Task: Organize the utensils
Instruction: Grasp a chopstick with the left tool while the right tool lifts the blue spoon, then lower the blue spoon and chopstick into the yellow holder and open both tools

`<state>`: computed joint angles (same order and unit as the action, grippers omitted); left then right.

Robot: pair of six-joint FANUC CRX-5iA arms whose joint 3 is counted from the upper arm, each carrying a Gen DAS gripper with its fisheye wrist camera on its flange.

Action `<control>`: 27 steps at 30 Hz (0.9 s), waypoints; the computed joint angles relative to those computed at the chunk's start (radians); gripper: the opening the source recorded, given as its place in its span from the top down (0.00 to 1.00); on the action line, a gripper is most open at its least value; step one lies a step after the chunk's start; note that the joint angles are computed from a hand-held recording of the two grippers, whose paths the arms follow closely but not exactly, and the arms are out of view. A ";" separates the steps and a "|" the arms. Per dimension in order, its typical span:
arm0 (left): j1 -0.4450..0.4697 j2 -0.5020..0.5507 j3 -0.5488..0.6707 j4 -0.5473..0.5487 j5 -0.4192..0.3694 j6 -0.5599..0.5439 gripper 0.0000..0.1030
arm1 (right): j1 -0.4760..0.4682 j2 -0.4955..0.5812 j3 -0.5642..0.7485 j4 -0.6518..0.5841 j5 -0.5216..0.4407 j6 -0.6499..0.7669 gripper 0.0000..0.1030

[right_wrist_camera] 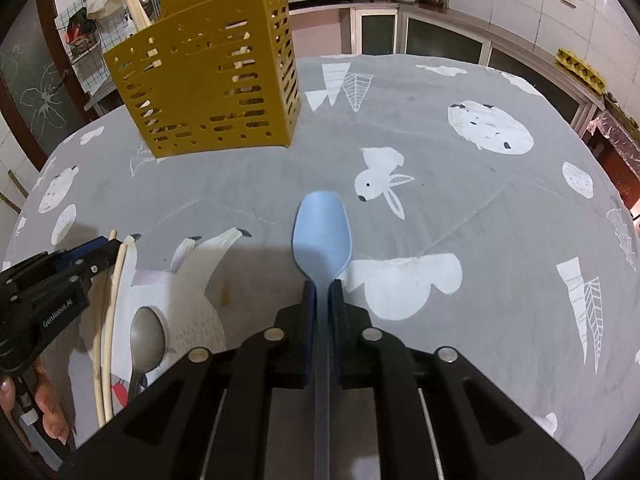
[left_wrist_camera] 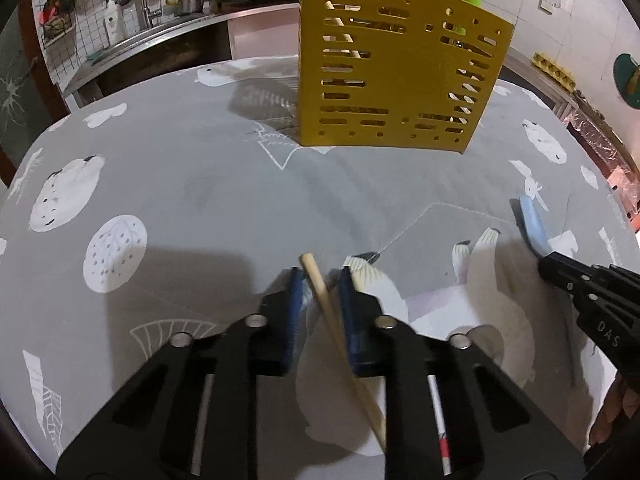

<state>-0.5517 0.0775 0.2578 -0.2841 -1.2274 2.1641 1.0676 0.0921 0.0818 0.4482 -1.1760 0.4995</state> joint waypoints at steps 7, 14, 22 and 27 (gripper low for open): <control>0.013 0.009 0.007 0.023 0.016 -0.017 0.94 | -0.012 0.010 0.016 -0.012 0.003 0.014 0.92; 0.003 -0.032 -0.008 -0.011 0.068 0.000 0.96 | 0.007 -0.043 -0.065 0.073 0.058 -0.075 0.92; -0.055 -0.139 -0.026 -0.151 0.138 0.069 0.96 | 0.050 -0.151 -0.194 0.277 0.153 -0.253 0.92; -0.121 -0.210 -0.037 -0.295 0.165 0.165 0.96 | 0.072 -0.204 -0.281 0.430 0.218 -0.368 0.92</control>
<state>-0.6728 -0.1323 0.2212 -0.5795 -1.0628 2.3293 1.1395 -0.1119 -0.1994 0.8781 -0.9576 0.1320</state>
